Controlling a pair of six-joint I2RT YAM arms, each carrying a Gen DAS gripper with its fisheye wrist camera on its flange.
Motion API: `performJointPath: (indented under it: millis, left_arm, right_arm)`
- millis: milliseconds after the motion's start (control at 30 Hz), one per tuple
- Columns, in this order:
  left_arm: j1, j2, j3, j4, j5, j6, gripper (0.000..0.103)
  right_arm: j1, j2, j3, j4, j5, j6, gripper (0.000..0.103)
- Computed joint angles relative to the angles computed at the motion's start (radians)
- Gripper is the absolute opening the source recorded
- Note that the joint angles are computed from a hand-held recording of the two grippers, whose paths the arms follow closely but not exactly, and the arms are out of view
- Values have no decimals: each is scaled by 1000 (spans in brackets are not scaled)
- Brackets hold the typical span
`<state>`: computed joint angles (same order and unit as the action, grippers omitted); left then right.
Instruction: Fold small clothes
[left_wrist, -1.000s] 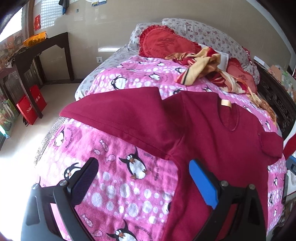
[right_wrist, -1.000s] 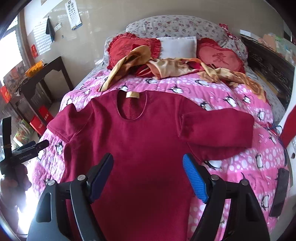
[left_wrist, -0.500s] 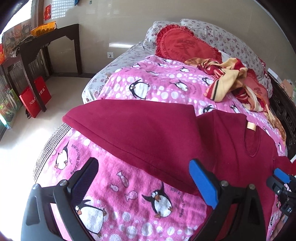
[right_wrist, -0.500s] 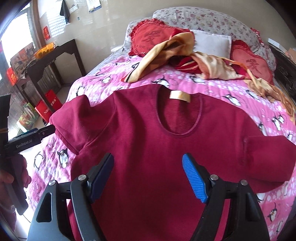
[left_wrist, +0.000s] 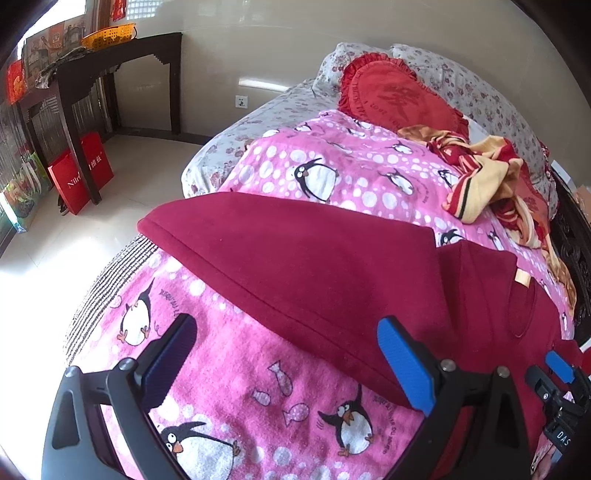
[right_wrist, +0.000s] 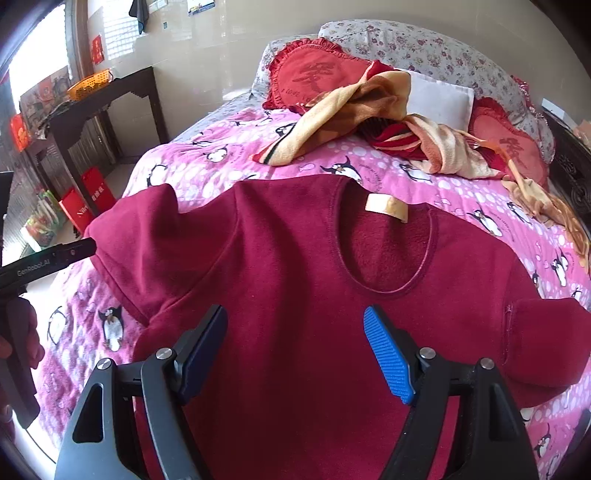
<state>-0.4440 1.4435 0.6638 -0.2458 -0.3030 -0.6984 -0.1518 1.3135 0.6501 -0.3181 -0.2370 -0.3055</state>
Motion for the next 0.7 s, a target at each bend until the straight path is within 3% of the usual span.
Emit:
performJointPath:
  millis: [167,267,533,700]
  left_arm:
    - [-17,26,26,-15,-6,21,100]
    - [30,41,32,-13,48,32,100]
    - [429,90,-12,126,325,-2,99]
    - [576,228,53,159,419,-4,81]
  right_arm:
    - [-33,30,6,3,-13,18,71]
    - [-43,56,17,-4,-23,18,71]
    - [-48,97,32,-17,-66,27,71]
    - [-37,135,47,-23,-90,36,71]
